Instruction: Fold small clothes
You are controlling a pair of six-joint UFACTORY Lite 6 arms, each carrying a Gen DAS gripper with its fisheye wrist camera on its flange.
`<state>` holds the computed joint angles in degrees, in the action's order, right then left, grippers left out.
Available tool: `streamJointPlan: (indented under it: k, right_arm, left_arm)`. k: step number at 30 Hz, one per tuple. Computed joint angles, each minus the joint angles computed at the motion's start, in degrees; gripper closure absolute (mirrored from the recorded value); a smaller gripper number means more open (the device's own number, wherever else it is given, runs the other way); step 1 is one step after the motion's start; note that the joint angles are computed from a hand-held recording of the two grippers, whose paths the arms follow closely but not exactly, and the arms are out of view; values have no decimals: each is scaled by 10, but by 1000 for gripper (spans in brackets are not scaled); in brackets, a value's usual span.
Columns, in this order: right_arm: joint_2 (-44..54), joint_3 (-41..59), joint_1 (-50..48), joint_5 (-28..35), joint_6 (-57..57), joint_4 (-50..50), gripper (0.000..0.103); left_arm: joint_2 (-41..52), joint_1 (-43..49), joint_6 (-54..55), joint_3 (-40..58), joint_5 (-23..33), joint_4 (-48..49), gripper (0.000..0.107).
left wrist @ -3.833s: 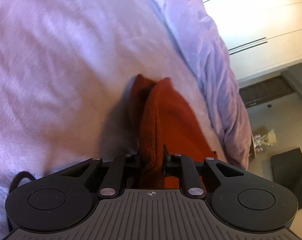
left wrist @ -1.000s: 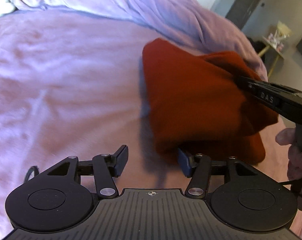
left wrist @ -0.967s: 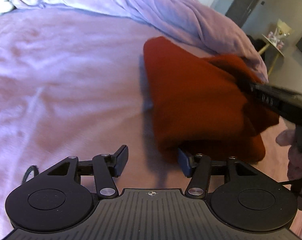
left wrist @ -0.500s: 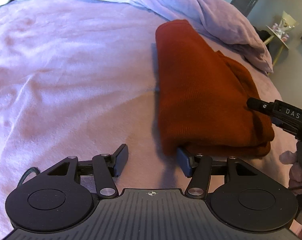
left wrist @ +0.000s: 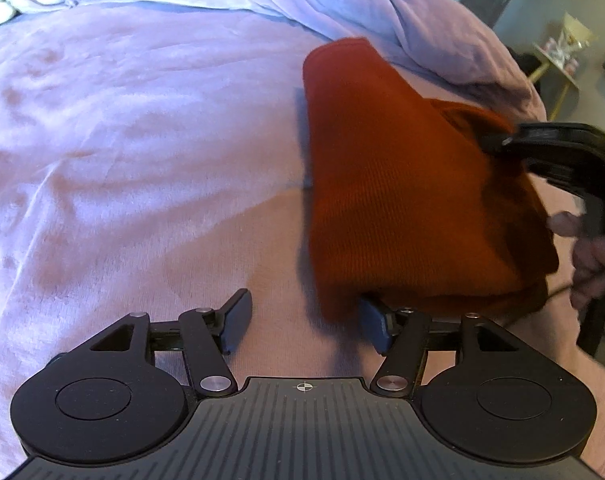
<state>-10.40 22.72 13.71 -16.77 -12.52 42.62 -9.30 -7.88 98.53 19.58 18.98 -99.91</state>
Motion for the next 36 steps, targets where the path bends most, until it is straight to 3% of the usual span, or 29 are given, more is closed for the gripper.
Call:
streamJointPlan:
  k: [3,6,9,10,13,15,17,20,23,26,31,34,36]
  right_arm:
    - [-120,-78,16,-42,108,-95,91]
    - [-169,-115,7,-56,90,-65,90]
    - [-98,-98,20,-80,-78,107,85]
    - [-108,-106,30,-82,-120,167,79]
    - [-261,-194,179,-183,-166,344,65]
    - [-381,-235,299,-238,-251,462,64]
    - [-433,-247,419,-278,-271,531,64]
    - [-332,-237,568,-338,-173,526,66]
    - [-152,-191,566,-301,-99,490,69]
    - [-66,-191,600,-338,-17,455,70]
    - [-145,-200,595,-317,-95,508,69]
    - [-237,-202,587,-314,-220,595,67]
    - [-307,-219,609,-345,-262,649,67]
  left_arm:
    - [9,4,56,-7,9,-72,40]
    - [3,11,60,-17,17,-90,40]
    - [-20,34,40,-32,24,-65,39]
    - [-23,44,34,-34,30,-54,38]
    - [-20,70,8,-35,50,-23,37]
    - [-21,67,2,-35,46,-24,37]
    - [-25,63,-14,-32,38,-11,37]
    - [-24,56,-8,-29,30,-20,37]
    - [-6,63,25,-27,38,-52,37]
    - [9,92,55,-31,69,-72,37]
    - [-34,148,-17,-45,89,32,37]
    - [-86,185,51,-62,45,-8,38]
    - [-63,229,76,-38,67,1,37]
